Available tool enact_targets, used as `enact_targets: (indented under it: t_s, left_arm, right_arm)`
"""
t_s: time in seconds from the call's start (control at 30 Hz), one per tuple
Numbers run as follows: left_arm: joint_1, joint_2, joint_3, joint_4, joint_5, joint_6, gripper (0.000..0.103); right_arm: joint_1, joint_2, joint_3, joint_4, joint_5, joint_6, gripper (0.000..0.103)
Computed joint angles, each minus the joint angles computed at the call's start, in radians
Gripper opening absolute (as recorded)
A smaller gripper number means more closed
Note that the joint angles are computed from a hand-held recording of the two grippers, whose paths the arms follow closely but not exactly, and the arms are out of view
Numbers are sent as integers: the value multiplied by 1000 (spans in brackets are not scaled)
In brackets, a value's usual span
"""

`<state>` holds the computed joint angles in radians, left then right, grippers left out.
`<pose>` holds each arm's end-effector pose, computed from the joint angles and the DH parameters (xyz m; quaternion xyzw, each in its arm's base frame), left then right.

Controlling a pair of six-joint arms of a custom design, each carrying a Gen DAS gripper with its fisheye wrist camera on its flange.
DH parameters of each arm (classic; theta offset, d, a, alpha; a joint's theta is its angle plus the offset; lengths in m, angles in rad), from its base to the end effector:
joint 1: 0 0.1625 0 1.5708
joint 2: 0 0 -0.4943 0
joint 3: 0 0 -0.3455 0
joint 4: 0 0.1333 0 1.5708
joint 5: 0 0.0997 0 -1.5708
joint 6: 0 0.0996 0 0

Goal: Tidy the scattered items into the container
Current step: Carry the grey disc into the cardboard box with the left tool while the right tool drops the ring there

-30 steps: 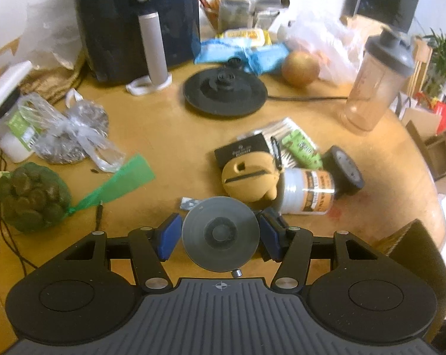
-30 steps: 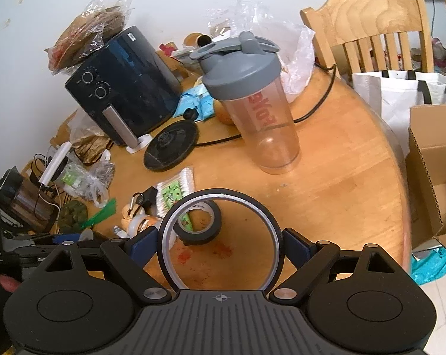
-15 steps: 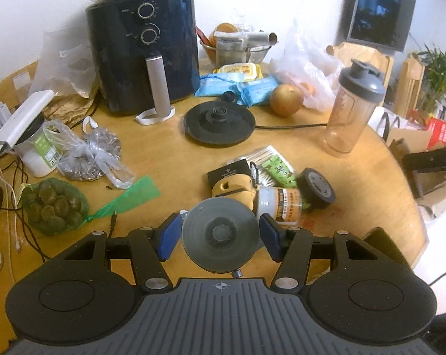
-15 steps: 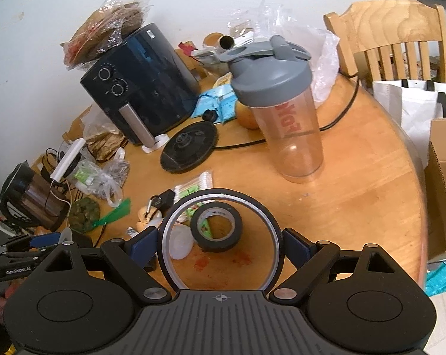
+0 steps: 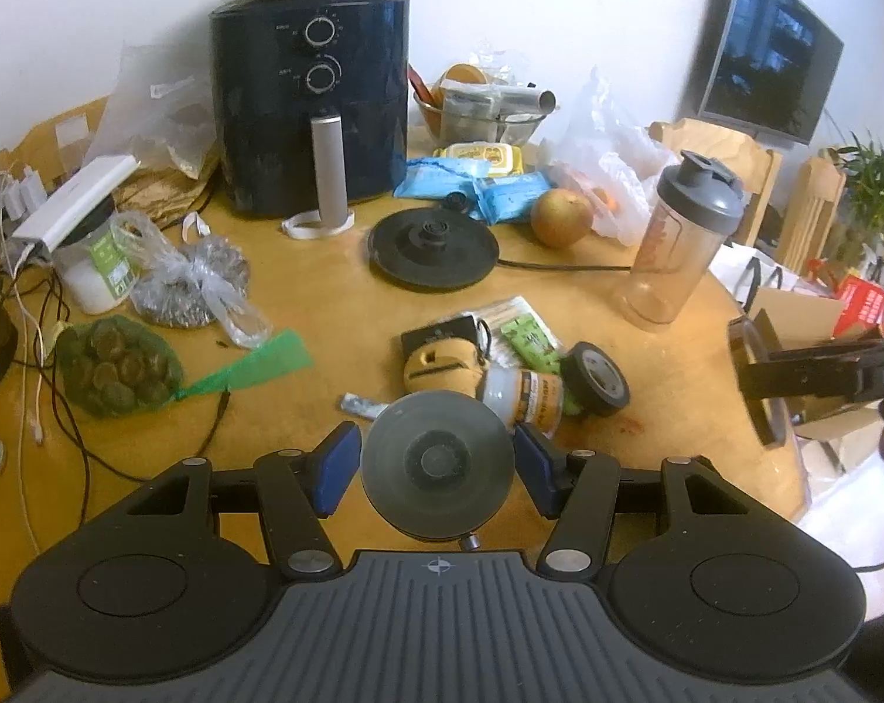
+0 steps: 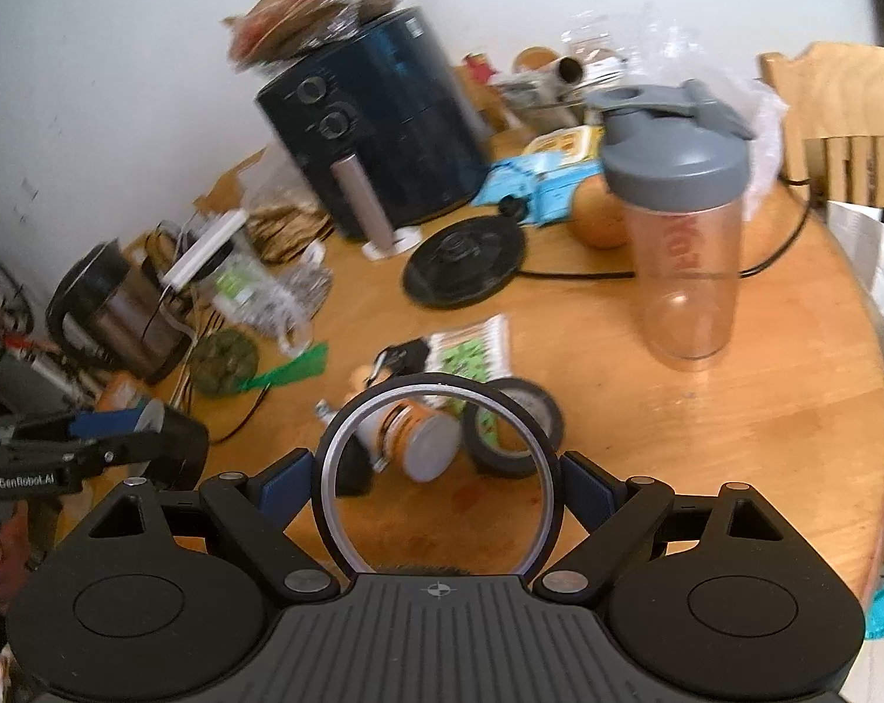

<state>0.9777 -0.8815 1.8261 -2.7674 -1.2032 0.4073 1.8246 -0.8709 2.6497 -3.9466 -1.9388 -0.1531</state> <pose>-0.2156 -0.6224 0.1989 0.4476 0.8669 -0.1398 0.1691 0.1902 -0.3450 0.1817 0.1372 -0.9311 0.2976 0.1601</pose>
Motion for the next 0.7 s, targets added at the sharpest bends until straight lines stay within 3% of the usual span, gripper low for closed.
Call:
enact_targets:
  t_s: [0.23, 0.7]
  left_arm:
    - [-5, -23, 35, 38, 7, -35, 57]
    - [-2, -59, 76, 126, 6, -65, 57]
  right_arm:
    - [7, 3, -7, 80, 20, -8, 90]
    - [38, 48, -30, 211, -16, -38, 90]
